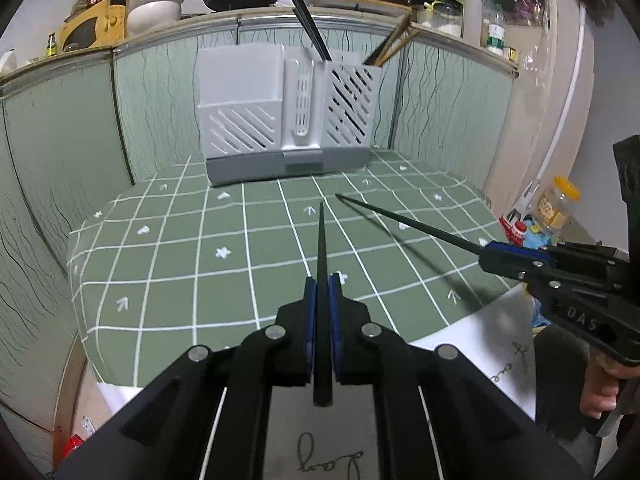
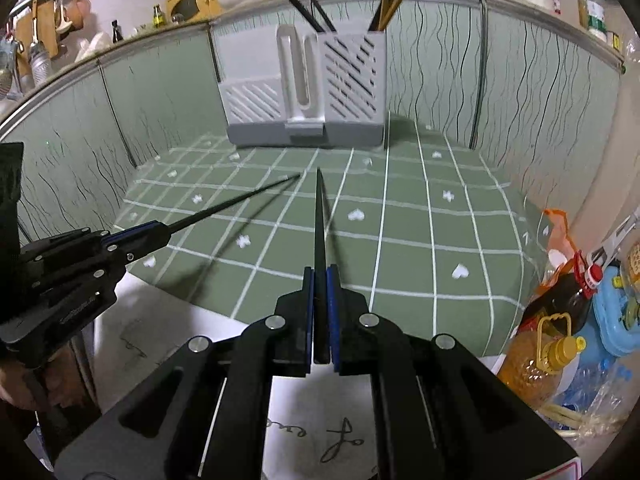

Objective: Organize utensils
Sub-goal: 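Lift both black chopsticks and carry them above the white holder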

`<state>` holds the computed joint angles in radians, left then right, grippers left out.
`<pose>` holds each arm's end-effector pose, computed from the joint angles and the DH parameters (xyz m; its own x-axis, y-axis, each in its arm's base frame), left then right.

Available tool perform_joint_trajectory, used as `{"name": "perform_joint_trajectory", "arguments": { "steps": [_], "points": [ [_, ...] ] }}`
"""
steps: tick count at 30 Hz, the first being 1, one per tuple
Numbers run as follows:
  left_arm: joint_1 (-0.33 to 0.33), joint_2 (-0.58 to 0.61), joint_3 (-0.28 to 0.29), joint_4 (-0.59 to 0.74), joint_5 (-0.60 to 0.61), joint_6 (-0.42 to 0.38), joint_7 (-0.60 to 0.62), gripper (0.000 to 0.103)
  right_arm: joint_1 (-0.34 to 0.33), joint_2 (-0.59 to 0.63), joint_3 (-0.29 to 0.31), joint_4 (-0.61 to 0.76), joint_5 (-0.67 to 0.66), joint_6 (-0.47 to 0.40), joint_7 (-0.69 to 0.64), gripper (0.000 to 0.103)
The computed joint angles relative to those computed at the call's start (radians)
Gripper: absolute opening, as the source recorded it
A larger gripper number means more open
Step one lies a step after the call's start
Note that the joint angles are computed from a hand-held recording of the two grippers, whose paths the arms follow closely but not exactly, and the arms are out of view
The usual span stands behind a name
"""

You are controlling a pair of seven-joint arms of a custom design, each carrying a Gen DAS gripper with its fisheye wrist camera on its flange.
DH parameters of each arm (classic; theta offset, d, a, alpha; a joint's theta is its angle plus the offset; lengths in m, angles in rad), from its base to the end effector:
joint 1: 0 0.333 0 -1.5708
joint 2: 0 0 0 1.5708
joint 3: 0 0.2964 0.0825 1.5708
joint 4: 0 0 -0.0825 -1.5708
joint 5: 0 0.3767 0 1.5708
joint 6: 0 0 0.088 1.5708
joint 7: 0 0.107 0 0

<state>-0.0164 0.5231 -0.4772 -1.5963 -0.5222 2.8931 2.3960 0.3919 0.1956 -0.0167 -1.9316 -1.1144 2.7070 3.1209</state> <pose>0.6683 -0.2548 0.4268 -0.6689 -0.7407 0.0622 -0.4834 0.3698 -0.7935 0.5689 0.2581 0.4209 -0.2178 -0.9710 -0.0986 -0.6064 0.2138 -0.7659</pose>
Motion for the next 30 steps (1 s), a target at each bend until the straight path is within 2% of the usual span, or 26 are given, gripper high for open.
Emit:
{"name": "perform_joint_trajectory", "arguments": {
  "steps": [4,11,30],
  "points": [
    [0.031,-0.011,-0.026,0.010,-0.033,-0.016,0.028,0.006,0.002,-0.036,0.002,-0.011,-0.050,-0.006,0.038,0.006],
    [0.050,-0.036,-0.034,0.028,-0.111,-0.039,0.089,0.006,-0.023,-0.093,0.029,-0.013,-0.123,-0.025,0.081,0.006],
    [0.036,-0.116,0.016,0.049,-0.332,-0.097,0.238,0.006,-0.055,-0.159,0.081,0.003,-0.212,-0.037,0.112,0.006]
  ]
}}
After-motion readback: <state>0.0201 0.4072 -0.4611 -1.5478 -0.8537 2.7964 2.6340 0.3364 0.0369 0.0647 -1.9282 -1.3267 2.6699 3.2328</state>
